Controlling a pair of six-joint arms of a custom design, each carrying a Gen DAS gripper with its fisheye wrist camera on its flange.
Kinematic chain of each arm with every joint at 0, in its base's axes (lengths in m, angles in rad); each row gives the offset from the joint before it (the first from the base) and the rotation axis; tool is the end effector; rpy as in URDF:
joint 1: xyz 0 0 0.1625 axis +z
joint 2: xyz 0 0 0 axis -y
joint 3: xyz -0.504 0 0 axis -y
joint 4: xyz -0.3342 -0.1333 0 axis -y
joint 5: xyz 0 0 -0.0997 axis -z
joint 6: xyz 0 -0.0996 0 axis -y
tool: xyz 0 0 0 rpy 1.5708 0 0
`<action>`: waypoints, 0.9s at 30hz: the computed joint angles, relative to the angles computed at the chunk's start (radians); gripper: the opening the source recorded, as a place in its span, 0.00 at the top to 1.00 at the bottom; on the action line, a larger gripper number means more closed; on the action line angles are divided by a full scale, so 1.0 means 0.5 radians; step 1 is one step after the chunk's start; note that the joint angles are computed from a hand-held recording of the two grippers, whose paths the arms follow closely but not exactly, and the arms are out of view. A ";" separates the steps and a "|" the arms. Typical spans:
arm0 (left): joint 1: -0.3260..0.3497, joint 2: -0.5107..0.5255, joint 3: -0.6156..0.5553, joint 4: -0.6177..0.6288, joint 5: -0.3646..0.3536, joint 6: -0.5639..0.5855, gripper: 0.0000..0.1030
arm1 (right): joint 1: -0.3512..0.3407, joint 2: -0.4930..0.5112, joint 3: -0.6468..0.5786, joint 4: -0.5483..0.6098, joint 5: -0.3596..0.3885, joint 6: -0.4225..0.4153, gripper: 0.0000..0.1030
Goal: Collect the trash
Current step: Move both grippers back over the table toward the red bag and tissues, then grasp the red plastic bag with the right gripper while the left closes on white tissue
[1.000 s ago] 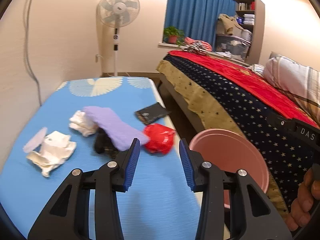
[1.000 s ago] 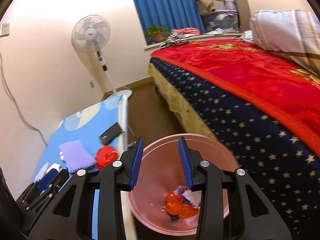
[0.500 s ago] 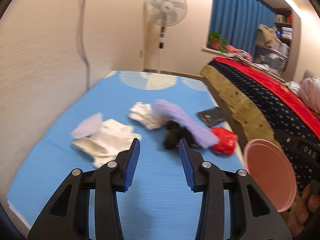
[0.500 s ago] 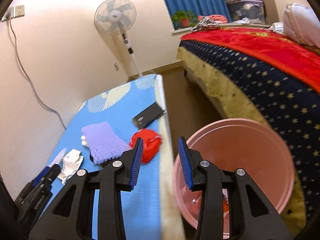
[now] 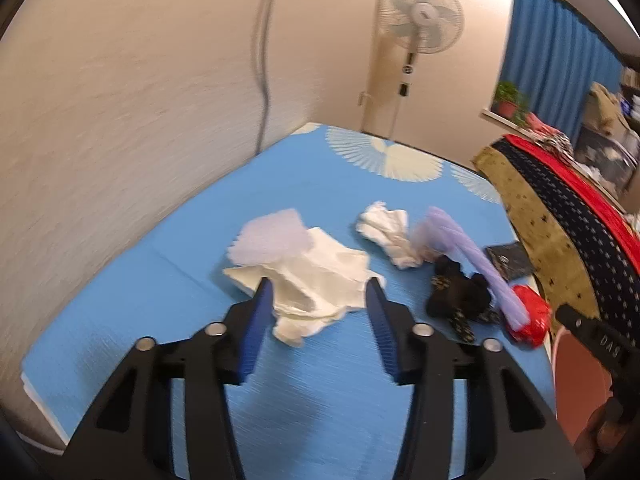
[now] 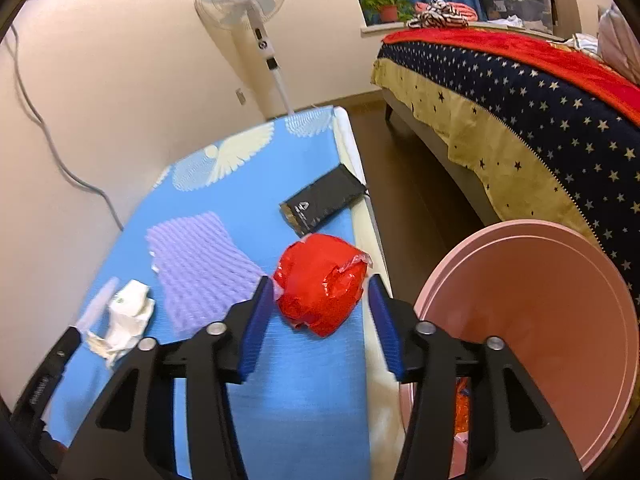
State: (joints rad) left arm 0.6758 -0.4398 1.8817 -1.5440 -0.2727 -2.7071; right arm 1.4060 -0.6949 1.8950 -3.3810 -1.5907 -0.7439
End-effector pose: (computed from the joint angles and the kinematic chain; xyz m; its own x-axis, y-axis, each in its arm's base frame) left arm -0.2330 -0.4806 -0.0563 -0.5587 -0.7610 -0.3297 0.1716 0.2829 -0.9437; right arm 0.0234 -0.6597 0.1492 -0.8154 -0.4185 0.4000 -0.5677 0.7136 -0.4106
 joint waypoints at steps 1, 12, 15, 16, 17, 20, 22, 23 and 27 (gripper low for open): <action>0.007 -0.008 0.011 -0.012 -0.007 -0.017 0.47 | 0.004 0.010 -0.015 0.011 -0.015 0.010 0.47; 0.114 -0.059 0.176 -0.518 -0.064 0.186 0.36 | 0.044 0.126 -0.151 0.143 -0.178 0.038 0.44; 0.139 -0.069 0.208 -0.622 -0.063 0.244 0.36 | 0.047 0.145 -0.175 0.160 -0.206 0.046 0.43; 0.147 -0.068 0.221 -0.688 -0.063 0.287 0.36 | 0.049 0.150 -0.177 0.156 -0.212 0.043 0.43; 0.154 -0.068 0.246 -0.783 -0.064 0.344 0.36 | 0.053 0.153 -0.176 0.150 -0.223 0.037 0.43; 0.167 -0.070 0.288 -0.920 -0.060 0.427 0.36 | 0.070 0.167 -0.169 0.106 -0.258 0.004 0.46; 0.182 -0.069 0.335 -1.122 -0.063 0.563 0.37 | 0.074 0.168 -0.152 0.072 -0.257 -0.020 0.47; 0.186 -0.066 0.358 -1.209 -0.064 0.608 0.38 | 0.075 0.169 -0.148 0.062 -0.255 -0.032 0.48; 0.195 -0.046 0.405 -1.446 -0.063 0.792 0.55 | 0.075 0.145 -0.108 0.028 -0.233 -0.073 0.49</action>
